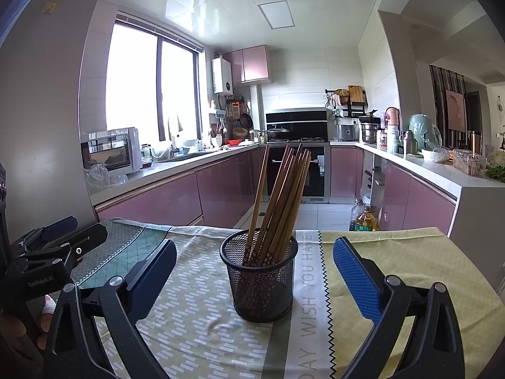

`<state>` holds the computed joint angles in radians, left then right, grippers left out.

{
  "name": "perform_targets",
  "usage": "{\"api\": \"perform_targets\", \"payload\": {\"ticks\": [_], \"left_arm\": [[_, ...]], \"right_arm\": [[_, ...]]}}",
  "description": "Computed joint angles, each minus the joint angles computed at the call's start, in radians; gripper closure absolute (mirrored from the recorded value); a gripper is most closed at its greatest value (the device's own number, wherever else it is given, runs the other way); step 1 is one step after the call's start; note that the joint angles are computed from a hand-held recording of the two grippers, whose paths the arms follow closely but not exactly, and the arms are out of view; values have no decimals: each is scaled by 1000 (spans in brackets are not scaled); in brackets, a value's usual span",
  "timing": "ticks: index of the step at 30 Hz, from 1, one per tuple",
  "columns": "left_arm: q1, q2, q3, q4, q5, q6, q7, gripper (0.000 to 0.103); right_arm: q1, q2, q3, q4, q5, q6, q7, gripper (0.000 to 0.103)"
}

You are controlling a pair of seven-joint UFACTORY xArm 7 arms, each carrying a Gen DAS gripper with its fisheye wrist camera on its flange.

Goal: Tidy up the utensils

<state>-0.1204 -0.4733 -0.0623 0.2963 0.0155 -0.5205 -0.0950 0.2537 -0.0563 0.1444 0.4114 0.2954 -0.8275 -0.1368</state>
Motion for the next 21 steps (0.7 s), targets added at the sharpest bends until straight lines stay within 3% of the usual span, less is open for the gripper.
{"api": "perform_targets", "payload": {"ticks": [21], "left_arm": [[6,-8,-6,0,-7,10,2,5]], "right_arm": [[2,9,-2,0,1,-4,4,7]]}}
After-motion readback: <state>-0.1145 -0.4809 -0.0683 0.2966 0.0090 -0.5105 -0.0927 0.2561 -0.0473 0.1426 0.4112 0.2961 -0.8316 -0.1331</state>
